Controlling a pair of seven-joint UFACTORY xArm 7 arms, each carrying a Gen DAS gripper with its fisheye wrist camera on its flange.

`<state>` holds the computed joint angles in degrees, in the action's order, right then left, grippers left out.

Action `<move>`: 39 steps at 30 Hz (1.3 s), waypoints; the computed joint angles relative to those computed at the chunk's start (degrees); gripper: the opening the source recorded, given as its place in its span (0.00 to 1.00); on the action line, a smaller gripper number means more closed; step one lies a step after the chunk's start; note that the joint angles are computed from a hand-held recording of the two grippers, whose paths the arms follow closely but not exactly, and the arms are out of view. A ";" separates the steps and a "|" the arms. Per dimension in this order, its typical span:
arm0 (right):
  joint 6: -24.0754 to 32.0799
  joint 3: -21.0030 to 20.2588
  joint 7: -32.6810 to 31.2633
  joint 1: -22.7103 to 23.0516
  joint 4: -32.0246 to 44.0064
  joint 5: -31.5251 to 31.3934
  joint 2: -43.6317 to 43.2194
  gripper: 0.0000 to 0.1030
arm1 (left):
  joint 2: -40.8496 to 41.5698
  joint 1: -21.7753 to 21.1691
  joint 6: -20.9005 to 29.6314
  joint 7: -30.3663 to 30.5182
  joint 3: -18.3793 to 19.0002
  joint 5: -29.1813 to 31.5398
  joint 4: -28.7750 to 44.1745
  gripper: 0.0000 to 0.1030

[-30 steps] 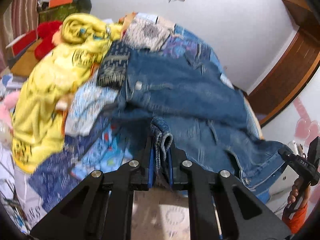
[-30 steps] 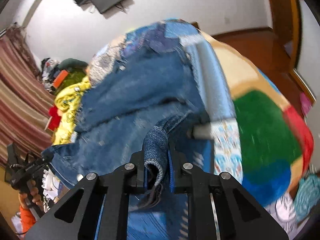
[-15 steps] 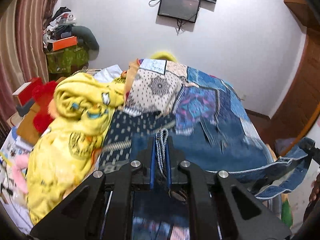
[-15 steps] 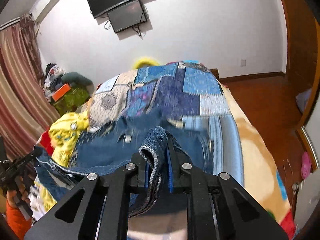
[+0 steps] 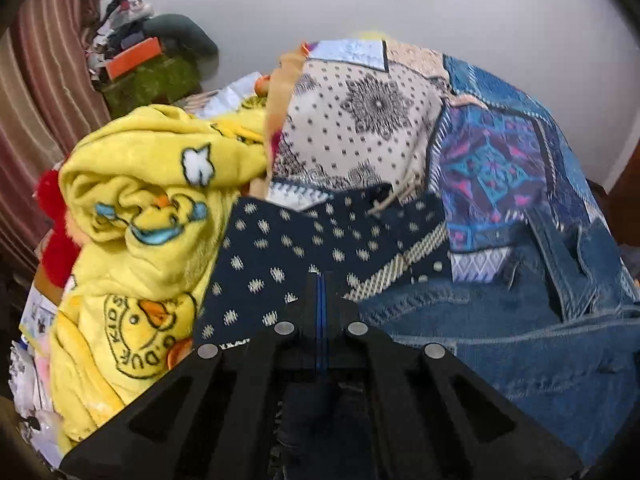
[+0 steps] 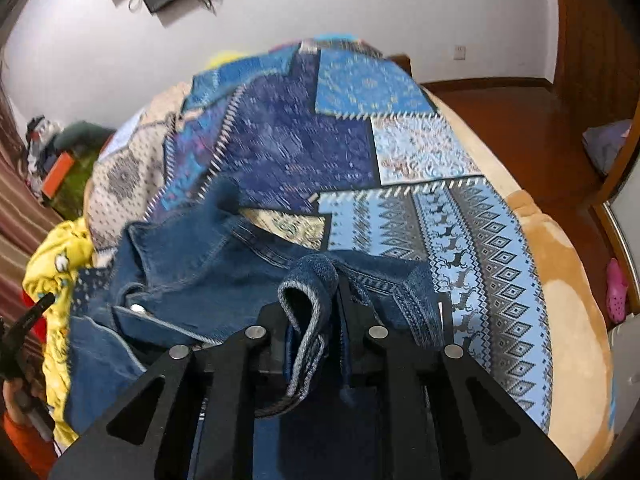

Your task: Fold large clothes

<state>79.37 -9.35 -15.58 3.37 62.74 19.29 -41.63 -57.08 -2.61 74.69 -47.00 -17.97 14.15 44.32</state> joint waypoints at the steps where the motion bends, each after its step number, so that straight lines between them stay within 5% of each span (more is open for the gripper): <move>1: 1.23 -0.55 0.12 0.16 1.13 0.24 0.58 0.16 | -0.22 -0.48 0.68 0.84 -0.18 0.21 -0.22 0.00; 3: 1.09 -0.68 0.13 -0.26 3.18 0.01 0.84 0.22 | -0.15 -1.46 2.07 2.27 -0.55 0.00 0.52 0.00; 7: -9.00 1.06 0.41 -3.06 5.85 -4.85 -0.05 0.48 | -0.08 -3.64 4.33 5.22 -0.69 -1.76 4.04 0.02; 10: -4.36 -3.12 -1.41 -0.17 12.58 -2.49 1.36 0.59 | 0.74 -4.58 5.80 7.40 -1.37 -2.97 7.74 0.11; 15: 2.25 -4.44 -6.13 2.40 15.63 -2.01 -2.35 0.68 | 1.31 -5.07 6.74 7.58 -4.31 -5.03 12.97 0.59; 20: 6.08 -1.96 -8.49 4.51 8.94 -1.15 -9.98 0.81 | 2.80 -6.41 6.84 6.37 -7.72 -8.16 15.88 0.78; 32: 10.97 4.95 -11.72 7.35 -9.49 -4.14 -20.18 0.82 | 8.84 -14.88 2.10 1.15 -10.60 -14.46 8.36 0.81; 39: 10.39 1.86 -15.65 5.52 -10.12 -8.00 -19.92 0.83 | 5.23 -19.13 0.76 -1.11 -11.33 -10.09 2.18 0.95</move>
<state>89.75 -7.50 -31.22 8.89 52.62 11.29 -61.54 -51.86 -21.74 75.45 -48.11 -29.30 4.06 46.50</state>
